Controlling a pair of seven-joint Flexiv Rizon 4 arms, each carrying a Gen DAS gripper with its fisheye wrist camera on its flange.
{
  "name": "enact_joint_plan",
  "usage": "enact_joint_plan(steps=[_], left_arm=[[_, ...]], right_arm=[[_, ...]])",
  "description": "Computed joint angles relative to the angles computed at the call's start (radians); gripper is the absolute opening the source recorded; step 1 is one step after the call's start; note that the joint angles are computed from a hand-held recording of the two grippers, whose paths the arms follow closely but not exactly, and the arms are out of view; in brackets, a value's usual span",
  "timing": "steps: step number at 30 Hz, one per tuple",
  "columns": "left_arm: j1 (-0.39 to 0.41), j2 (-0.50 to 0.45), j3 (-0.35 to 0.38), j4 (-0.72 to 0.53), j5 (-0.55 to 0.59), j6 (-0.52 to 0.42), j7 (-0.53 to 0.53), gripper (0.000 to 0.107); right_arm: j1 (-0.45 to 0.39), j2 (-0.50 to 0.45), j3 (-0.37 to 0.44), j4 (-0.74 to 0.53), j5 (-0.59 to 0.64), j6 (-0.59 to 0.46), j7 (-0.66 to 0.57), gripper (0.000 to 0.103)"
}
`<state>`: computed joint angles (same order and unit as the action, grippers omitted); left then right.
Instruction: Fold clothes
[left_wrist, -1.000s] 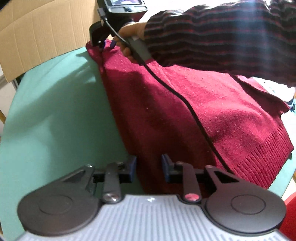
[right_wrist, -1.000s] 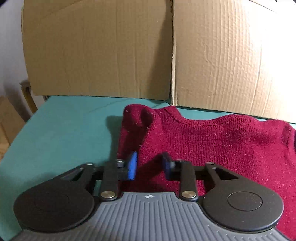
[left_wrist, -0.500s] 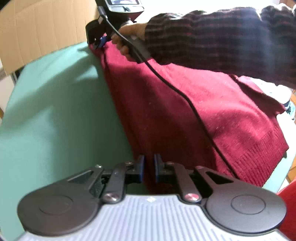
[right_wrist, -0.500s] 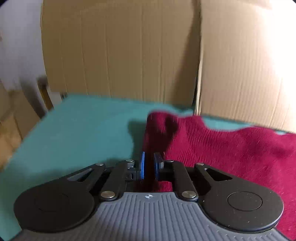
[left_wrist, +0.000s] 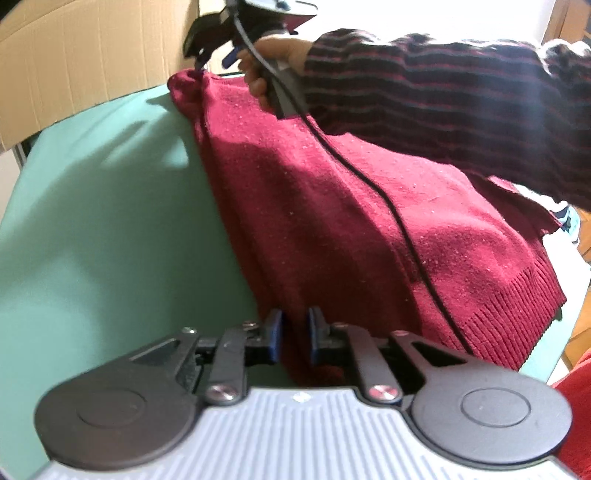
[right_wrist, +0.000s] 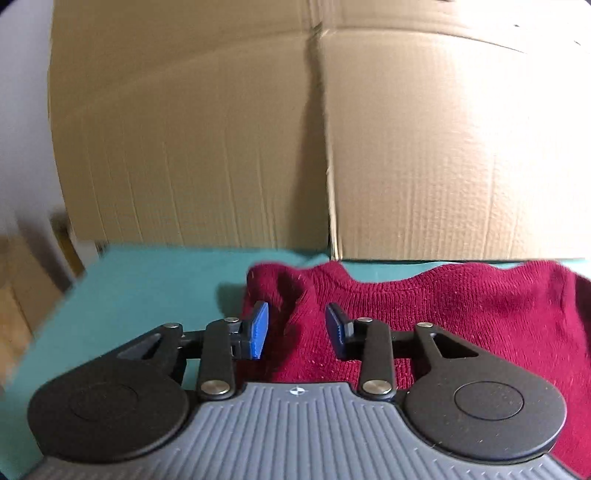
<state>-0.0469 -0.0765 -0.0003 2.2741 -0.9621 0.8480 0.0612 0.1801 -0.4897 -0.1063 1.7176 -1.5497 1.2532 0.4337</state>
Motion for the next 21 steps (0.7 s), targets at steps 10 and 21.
enact_joint_plan(steps=[10, 21], left_arm=[[-0.006, 0.017, 0.002, 0.008, -0.038, -0.012, 0.013, 0.003], [-0.009, 0.022, 0.011, 0.025, -0.011, 0.014, -0.013, 0.002]], right_arm=[[0.057, -0.082, -0.021, -0.056, 0.32, -0.018, -0.385, 0.007], [0.088, -0.107, -0.064, -0.098, 0.362, 0.094, -0.428, 0.006]])
